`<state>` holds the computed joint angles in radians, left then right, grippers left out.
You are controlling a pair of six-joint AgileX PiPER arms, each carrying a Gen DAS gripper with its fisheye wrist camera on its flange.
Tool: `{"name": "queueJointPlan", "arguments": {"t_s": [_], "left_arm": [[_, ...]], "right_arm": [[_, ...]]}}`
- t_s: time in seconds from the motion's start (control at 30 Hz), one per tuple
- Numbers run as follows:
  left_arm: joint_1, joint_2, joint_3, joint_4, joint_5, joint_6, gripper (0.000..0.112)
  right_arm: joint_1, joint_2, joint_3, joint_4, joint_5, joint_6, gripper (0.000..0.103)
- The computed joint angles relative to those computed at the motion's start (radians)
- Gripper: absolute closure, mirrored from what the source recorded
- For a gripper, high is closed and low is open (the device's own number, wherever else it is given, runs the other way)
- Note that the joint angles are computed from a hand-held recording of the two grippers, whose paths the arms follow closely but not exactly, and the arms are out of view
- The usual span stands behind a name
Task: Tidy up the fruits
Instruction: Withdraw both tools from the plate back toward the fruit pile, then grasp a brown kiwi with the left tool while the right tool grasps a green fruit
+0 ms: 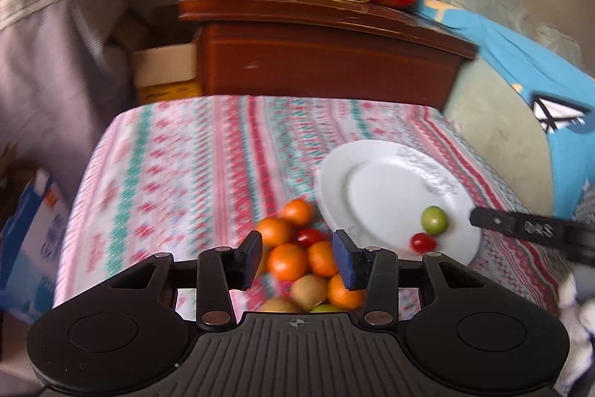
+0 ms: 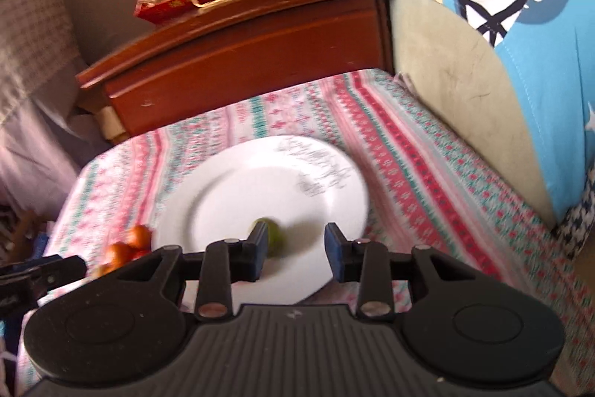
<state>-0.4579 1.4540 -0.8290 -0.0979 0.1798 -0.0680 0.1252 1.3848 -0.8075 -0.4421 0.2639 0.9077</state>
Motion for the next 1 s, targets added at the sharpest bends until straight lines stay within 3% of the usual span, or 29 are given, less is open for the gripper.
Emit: {"name": "queueJointPlan", "arguments": {"t_s": [0.13,0.33,0.47,0.63,0.8,1.0], "left_arm": [[0.058,-0.039,0.044,-0.121,0.014,0.119,0.071],[0.087,-0.076,0.107,-0.076,-0.014,0.109,0.071],[0.108,-0.078,0.131,-0.155,-0.021,0.210,0.071],[0.150,-0.073,0.143,-0.433,-0.025,0.490,0.072],[0.169,-0.072,0.152,-0.614,-0.025,0.675,0.072],[0.173,-0.063,0.151,-0.733,-0.008,0.800,0.072]], "right_arm": [[0.087,-0.034,0.038,-0.022,-0.008,0.051,0.068],[0.204,-0.049,0.067,-0.015,-0.026,0.065,0.068],[0.249,-0.035,0.067,0.078,-0.051,-0.041,0.068],[0.279,0.006,0.052,0.300,-0.088,-0.297,0.068],[0.318,0.069,0.014,0.267,-0.088,-0.297,0.068],[0.354,0.136,-0.023,-0.035,-0.074,-0.002,0.068]]}}
